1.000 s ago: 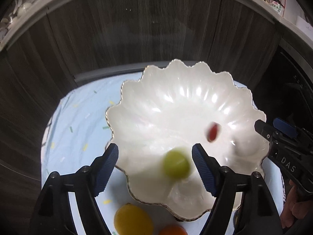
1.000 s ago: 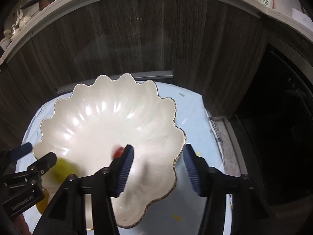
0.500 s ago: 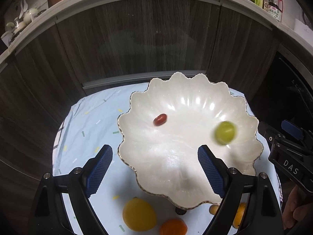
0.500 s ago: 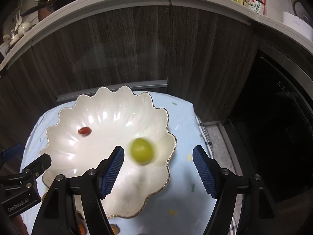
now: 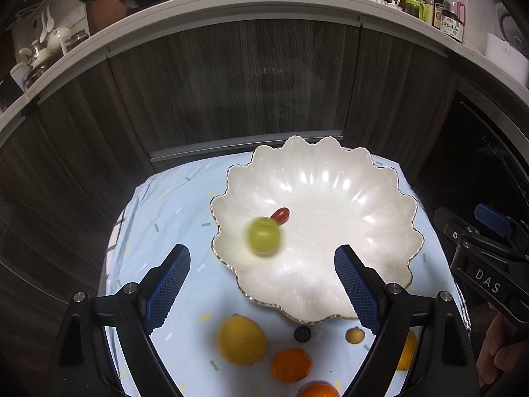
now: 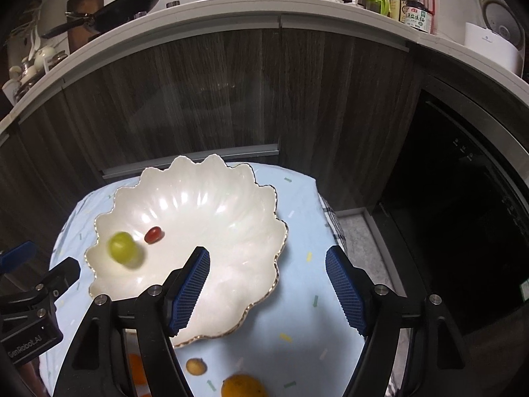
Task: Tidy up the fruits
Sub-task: 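Withdraw both open tools from the bowl back over the cloth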
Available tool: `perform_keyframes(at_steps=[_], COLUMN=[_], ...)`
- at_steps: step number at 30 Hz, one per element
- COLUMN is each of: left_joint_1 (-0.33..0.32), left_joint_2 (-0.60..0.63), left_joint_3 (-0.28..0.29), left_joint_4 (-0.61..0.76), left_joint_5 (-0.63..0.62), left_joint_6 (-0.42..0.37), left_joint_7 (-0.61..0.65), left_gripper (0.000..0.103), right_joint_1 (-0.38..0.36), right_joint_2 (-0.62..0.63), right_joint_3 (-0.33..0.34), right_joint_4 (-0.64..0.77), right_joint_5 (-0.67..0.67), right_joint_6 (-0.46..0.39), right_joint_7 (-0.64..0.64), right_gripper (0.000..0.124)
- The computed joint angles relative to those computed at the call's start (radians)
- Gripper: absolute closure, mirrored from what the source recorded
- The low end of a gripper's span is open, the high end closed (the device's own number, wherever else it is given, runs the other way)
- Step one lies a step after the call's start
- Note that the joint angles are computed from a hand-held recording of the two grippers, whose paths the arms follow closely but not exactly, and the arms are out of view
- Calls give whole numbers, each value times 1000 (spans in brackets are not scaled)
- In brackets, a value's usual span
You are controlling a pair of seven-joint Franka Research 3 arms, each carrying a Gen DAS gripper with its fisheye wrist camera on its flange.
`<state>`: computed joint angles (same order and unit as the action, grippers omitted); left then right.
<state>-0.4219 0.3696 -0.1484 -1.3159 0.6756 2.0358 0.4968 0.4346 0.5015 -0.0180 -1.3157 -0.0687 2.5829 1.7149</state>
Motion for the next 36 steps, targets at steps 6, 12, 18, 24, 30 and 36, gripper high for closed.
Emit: perform_keyframes(at_steps=[6,12,18,24,30,36], left_joint_1=[-8,-15,-17,-18,-17,-18], left_joint_2=[-30,-54,-77,-101,-116,-124], left_joint_3=[-6,-19,-32,-45,-56,-65], left_joint_4=[-27,-52,-82,-119,-154,-183], left_joint_5=[15,25,24,22,15,8], left_joint_6=[-8,-21,-28,-31,-29,-28], left_joint_7=[-15,-27,-38,-49,-60,-70], left_gripper=[14,14,14,14,14,14], right_joint_1=[0,-6,-14,-20,-24,-29], right_joint_2=[-58,-100,-145,-181,-210,-234], right_joint_3=[4,12,23,32,40,46], right_joint_4=[-76,-136,-201,-258,-311,-362], right_joint_5=[-4,-2,3,7,6,6], right_joint_6=[32,49,65,74,78,87], right_joint_7=[-1,-5,-12,-20,-27,-35], right_gripper=[51,51,51,51,51,51])
